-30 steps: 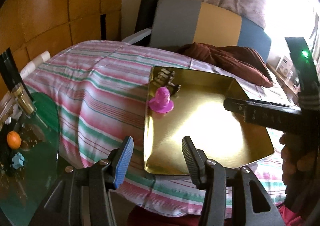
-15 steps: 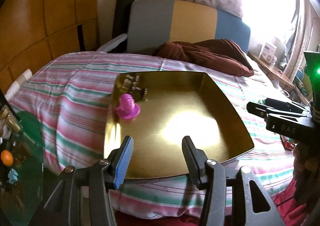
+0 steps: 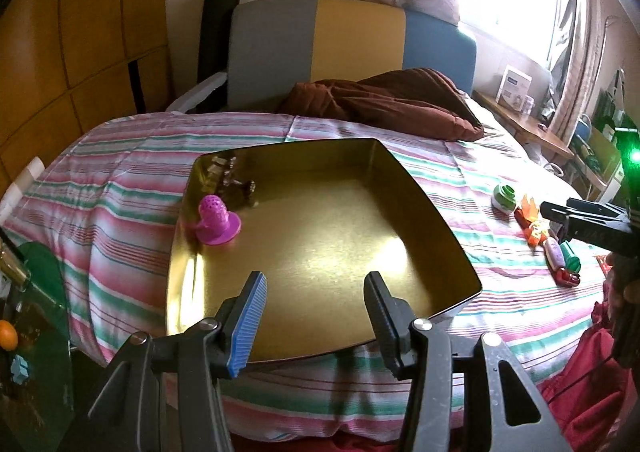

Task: Organize rigid objects
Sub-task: 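Withdraw both tools from tray toward remaining toys, then grasp orange linked cubes with left tool while right tool grasps green stamp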

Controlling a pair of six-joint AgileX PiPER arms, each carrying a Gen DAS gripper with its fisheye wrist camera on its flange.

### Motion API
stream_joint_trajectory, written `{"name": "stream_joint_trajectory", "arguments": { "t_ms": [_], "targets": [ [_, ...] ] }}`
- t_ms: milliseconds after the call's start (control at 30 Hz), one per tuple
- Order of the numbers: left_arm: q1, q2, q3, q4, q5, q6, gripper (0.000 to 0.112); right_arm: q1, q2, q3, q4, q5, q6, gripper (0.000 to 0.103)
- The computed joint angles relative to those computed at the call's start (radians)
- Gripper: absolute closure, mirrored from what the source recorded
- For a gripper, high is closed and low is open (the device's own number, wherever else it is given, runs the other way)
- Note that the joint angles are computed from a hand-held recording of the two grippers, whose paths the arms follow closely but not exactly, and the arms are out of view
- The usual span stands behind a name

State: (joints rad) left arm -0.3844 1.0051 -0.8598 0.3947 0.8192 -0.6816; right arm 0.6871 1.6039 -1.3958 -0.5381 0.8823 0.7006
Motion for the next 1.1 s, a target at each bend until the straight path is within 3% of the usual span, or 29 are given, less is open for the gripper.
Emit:
{"name": "stream_joint_trajectory", "arguments": {
  "t_ms": [233, 433, 567, 667, 900, 1100],
  "targets": [
    [-0.07, 0.054, -0.035, 0.026, -0.004, -0.03, 0.061, -0.167, -0.119, 0.121, -0.04, -0.005, 0.035, 0.032],
    [-0.167, 0.129, -0.099, 0.032, -0.018, -0.046, 0.061, -0.431, -0.195, 0.237, -0.005, -0.097, 0.147, 0.031],
    [-0.232, 0.216, -0.177, -0.004, -0.035, -0.012, 0.061, -0.661, -0.236, 0.345, 0.204, -0.222, 0.189, 0.03],
    [-0.284, 0.299, -0.239, -0.009, -0.043, -0.003, 0.061, -0.767, -0.263, 0.391, 0.373, -0.287, 0.127, 0.03],
    [-0.34, 0.505, -0.384, -0.134, -0.065, 0.098, 0.061, -0.74, -0.237, 0.368, 0.381, -0.283, 0.088, 0.029],
    [-0.358, 0.671, -0.533, -0.217, -0.057, 0.212, 0.061, -0.776, -0.2, 0.356, 0.509, -0.279, -0.03, 0.027]
  ]
}}
